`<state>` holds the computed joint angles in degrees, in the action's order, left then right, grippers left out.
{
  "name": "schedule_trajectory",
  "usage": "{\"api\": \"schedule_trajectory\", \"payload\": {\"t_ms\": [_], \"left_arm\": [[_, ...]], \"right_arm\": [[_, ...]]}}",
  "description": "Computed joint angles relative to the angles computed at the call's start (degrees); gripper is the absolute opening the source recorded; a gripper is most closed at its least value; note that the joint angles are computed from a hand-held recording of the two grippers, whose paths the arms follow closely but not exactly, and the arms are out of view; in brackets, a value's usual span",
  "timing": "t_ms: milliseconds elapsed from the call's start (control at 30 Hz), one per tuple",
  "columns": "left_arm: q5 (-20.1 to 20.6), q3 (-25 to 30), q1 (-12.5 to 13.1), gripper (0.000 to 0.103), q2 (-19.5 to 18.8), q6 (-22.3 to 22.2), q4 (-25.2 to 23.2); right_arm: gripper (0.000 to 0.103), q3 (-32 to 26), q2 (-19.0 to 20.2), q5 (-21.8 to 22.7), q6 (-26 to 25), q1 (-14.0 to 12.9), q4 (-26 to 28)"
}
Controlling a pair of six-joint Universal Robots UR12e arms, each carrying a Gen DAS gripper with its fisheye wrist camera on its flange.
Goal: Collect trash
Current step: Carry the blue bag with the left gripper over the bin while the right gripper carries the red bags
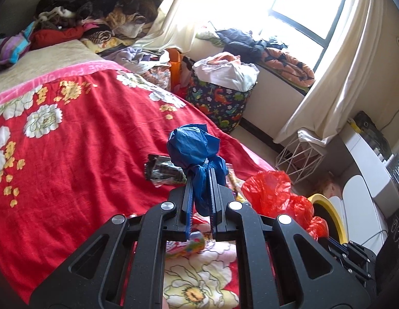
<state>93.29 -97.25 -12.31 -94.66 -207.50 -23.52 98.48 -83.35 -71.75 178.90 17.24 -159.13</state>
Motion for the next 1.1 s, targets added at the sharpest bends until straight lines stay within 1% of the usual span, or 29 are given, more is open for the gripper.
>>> {"api": "schedule_trajectory", "payload": {"t_ms": [533, 1100], "left_arm": [[-0.74, 1.13, -1.7, 0.006, -0.1, 2.96, 1.43], [-2.34, 2.45, -3.55, 0.006, -0.64, 5.71, 1.39]], "right_arm": [[0.005, 1.15, -1.26, -2.1, 2.49, -1.2, -3.38], [0.005, 2.71, -2.82, -3.69, 4.68, -2.58, -5.77]]}}
